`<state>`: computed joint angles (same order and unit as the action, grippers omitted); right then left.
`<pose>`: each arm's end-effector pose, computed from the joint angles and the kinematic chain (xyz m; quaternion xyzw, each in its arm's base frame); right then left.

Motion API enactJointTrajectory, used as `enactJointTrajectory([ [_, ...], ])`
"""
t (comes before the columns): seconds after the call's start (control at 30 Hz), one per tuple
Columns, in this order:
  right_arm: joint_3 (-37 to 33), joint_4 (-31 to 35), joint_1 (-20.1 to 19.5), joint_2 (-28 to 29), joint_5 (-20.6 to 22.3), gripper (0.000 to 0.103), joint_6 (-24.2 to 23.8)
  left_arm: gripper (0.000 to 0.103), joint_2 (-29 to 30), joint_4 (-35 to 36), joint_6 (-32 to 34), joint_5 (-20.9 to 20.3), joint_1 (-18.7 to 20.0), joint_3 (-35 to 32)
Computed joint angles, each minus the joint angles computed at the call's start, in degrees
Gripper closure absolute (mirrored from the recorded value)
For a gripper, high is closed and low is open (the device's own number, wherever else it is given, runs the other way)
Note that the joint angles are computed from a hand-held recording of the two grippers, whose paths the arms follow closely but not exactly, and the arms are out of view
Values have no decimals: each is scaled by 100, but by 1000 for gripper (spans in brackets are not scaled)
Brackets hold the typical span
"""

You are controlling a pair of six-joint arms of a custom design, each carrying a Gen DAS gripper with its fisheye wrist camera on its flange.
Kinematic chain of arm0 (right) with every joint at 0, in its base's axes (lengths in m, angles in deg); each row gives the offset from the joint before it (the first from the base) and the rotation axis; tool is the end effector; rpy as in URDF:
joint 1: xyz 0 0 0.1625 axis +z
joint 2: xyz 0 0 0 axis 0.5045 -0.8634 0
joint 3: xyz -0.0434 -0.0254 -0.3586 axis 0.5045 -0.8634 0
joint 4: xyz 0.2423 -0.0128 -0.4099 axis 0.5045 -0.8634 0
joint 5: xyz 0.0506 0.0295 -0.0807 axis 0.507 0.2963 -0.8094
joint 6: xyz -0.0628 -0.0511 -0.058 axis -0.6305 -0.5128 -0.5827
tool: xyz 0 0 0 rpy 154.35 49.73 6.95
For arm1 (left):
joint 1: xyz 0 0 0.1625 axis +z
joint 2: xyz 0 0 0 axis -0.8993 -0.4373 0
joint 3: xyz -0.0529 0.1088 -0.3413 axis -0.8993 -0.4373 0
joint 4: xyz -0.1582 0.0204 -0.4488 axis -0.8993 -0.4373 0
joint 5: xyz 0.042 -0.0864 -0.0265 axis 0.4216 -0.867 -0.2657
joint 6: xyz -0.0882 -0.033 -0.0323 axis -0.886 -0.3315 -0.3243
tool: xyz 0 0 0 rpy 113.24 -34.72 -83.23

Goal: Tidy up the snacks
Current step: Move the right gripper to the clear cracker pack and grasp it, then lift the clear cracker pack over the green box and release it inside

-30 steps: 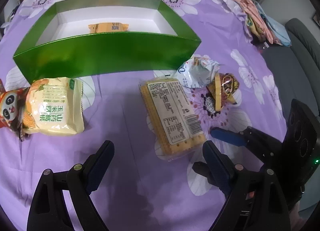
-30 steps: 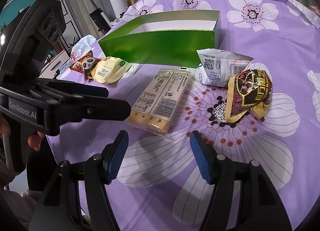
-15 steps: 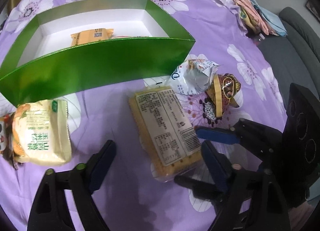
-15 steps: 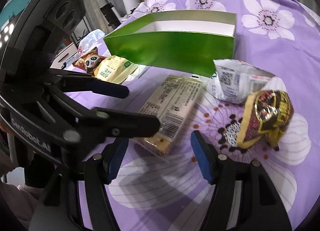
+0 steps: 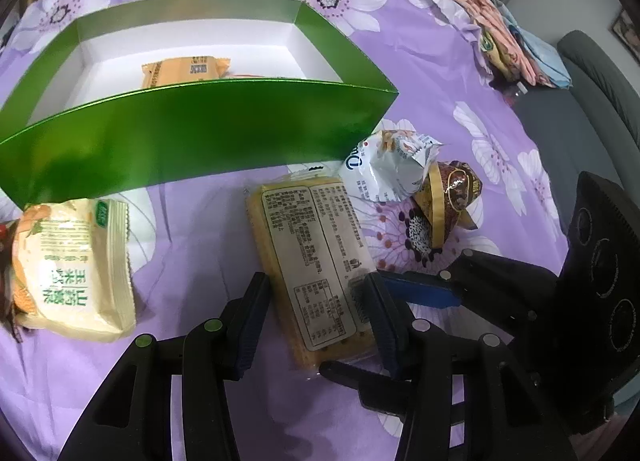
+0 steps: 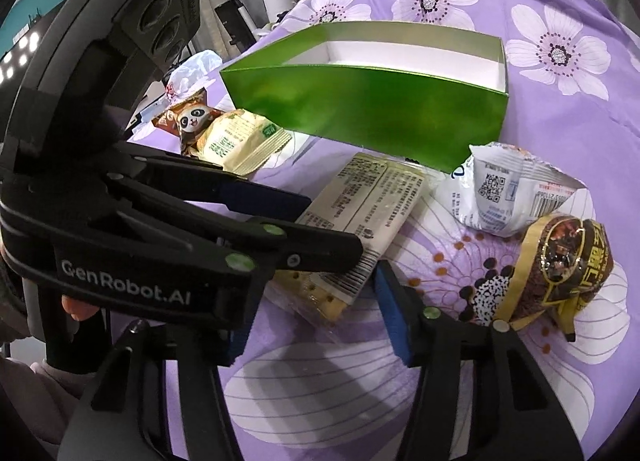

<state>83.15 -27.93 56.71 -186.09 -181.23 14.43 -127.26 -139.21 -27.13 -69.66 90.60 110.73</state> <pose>0.0944 -0.4702 0.3183 0.4773 -0.8746 -0.0023 0.0847 -0.3563 -0.3985 -0.0306 0.0237 0.9370 -0.2733 0.2164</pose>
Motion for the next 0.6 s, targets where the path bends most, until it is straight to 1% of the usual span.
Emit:
enactJointTrajectory([
  [0.13, 140, -76, 30, -169, 64, 52, -54, 54, -89, 173, -140, 90, -95, 50],
  [0.2, 199, -131, 50, -251, 108, 55, -54, 54, -135, 208, -214, 137, -142, 84],
  [0.33, 266, -196, 133, -366, 173, 56, -63, 54, -276, 300, -350, 258, -267, 189],
  [0.6, 275, -296, 381, -417, 251, 56, -49, 54, -538, 531, -662, 551, -468, 307],
])
